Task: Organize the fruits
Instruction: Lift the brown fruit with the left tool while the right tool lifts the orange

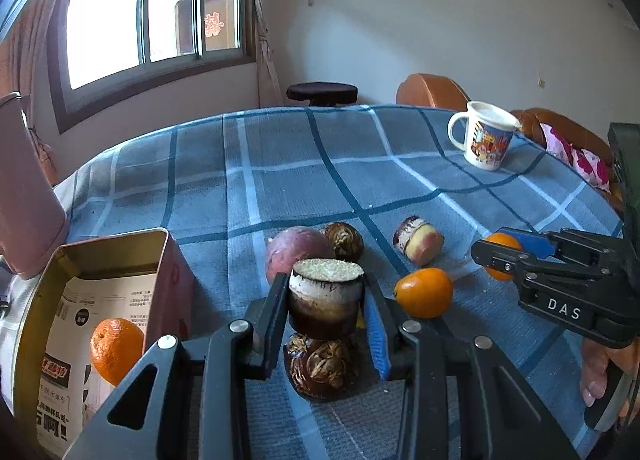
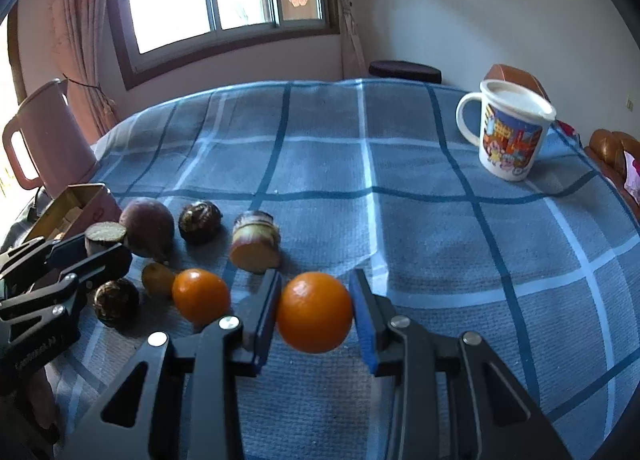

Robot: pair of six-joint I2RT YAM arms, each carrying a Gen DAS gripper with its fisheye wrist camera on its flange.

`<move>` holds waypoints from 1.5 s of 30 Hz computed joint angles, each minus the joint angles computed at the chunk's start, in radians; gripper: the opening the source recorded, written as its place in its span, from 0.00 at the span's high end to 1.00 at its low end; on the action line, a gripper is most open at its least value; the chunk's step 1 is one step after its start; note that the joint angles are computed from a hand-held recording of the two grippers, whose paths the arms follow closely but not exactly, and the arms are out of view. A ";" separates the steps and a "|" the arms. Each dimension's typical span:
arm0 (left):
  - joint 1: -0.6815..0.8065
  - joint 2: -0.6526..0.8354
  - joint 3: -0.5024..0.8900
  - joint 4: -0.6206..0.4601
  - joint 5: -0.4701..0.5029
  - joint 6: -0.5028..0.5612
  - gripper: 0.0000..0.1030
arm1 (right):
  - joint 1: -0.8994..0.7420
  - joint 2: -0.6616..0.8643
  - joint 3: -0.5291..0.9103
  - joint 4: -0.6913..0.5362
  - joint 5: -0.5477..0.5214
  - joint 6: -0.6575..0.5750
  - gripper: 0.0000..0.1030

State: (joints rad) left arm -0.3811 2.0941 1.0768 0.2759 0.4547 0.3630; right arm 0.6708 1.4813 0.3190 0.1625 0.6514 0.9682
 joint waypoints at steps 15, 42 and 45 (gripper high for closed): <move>0.015 -0.032 -0.077 0.133 0.008 -0.038 0.64 | 0.089 -0.031 -0.009 0.018 0.117 -0.015 0.63; 0.026 -0.070 -0.182 0.308 0.010 -0.064 0.64 | 0.195 -0.068 -0.025 0.002 0.271 0.023 0.63; 0.028 -0.076 -0.196 0.328 0.011 -0.066 0.64 | 0.203 -0.071 -0.028 0.000 0.282 0.026 0.63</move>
